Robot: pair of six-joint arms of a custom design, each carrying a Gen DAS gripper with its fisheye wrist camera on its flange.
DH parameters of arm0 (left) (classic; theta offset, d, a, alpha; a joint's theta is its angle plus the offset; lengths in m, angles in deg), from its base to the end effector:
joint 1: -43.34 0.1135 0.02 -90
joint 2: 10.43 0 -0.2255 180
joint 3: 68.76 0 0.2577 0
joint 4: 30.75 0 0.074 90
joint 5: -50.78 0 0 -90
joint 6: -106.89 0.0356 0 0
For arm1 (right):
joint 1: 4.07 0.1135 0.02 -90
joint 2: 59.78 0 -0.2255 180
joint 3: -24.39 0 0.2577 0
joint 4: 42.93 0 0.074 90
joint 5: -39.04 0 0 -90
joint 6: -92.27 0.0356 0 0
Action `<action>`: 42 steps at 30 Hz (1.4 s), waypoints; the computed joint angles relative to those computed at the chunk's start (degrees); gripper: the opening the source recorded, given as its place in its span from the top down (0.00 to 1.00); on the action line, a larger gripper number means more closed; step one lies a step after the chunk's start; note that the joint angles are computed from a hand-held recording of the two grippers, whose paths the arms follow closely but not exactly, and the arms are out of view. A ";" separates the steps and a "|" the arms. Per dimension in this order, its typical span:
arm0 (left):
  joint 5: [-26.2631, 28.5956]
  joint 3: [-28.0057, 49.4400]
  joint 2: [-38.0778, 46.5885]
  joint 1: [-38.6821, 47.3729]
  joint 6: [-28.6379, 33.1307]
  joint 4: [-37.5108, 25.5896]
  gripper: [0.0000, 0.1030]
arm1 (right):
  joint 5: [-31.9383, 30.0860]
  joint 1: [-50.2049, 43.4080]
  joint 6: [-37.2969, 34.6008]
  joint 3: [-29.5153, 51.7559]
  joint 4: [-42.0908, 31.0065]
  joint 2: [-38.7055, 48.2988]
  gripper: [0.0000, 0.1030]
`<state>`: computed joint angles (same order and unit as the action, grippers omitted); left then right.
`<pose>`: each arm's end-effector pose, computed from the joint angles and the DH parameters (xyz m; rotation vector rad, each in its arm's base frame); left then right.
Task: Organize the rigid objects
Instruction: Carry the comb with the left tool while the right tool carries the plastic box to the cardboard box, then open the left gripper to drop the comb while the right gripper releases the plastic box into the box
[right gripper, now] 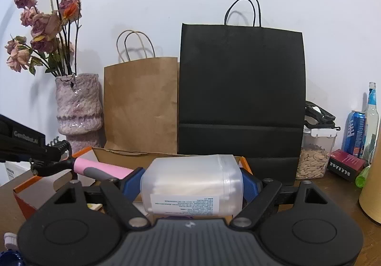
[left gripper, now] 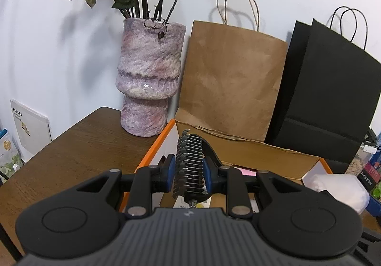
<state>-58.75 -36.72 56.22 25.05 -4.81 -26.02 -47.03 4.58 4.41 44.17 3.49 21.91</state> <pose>0.2278 -0.0628 0.1206 -0.2651 2.0432 -0.0742 0.2122 0.0298 0.0800 -0.0566 1.8402 0.0687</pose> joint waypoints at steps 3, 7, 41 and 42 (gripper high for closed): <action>0.42 1.53 3.16 0.53 0.61 1.26 0.76 | -0.40 -0.39 -0.32 1.82 0.30 2.56 0.21; 0.70 3.22 7.09 0.57 1.81 3.01 0.76 | -0.75 -0.74 -0.59 3.82 0.01 5.19 0.21; -4.90 2.55 5.93 -0.62 5.06 1.96 0.00 | 0.70 -1.75 0.98 2.93 -2.95 3.55 0.00; -5.06 2.08 5.29 -0.73 5.29 1.82 0.00 | 0.79 -1.69 1.01 2.57 -2.87 3.20 0.00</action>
